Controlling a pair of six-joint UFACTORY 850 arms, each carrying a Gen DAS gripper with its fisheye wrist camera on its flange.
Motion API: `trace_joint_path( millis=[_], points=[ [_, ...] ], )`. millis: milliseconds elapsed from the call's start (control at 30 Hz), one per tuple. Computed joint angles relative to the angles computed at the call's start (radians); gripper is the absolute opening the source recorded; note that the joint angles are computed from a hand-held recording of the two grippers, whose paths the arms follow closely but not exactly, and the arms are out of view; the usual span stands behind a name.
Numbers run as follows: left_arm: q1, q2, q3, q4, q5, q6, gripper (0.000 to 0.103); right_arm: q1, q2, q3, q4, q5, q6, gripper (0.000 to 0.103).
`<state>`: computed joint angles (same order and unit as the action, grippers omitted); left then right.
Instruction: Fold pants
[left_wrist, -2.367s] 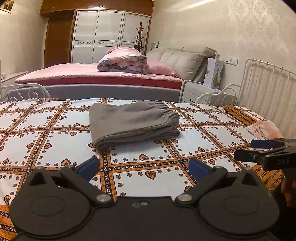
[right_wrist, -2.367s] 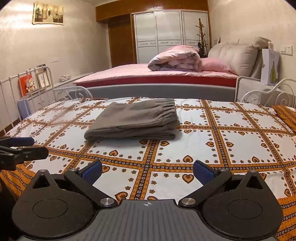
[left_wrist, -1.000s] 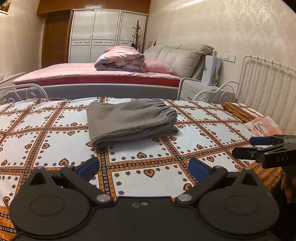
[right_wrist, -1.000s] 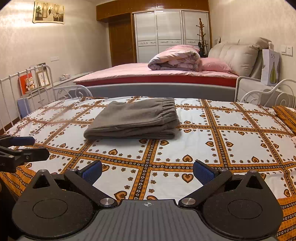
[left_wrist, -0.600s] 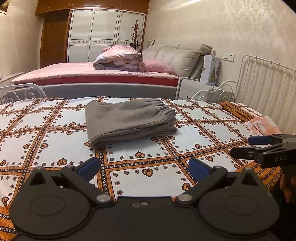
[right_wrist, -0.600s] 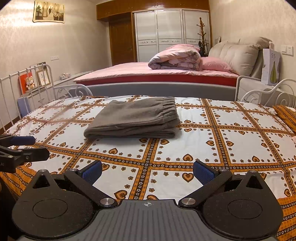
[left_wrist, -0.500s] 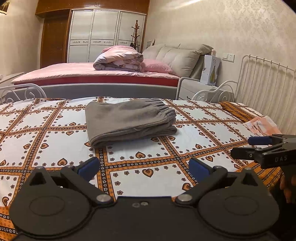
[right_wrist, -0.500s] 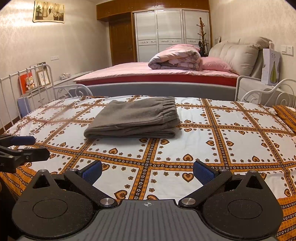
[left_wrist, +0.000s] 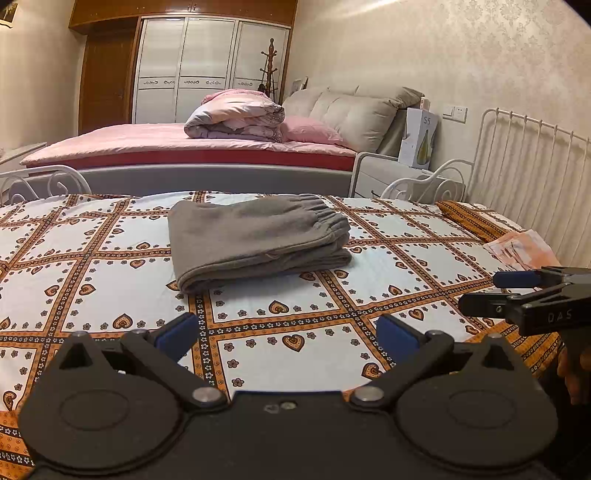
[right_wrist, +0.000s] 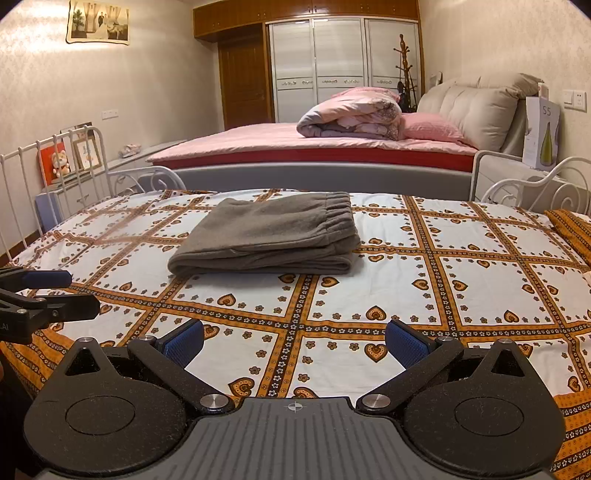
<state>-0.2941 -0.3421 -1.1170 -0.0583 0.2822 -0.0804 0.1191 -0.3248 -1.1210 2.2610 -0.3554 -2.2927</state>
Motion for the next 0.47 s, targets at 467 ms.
trace_joint_path(
  millis=[467],
  points=[
    [0.006,0.004,0.002,0.057,-0.001,-0.049,0.094,-0.002,-0.001,0.001,-0.002,-0.006,-0.004,0.103]
  ],
)
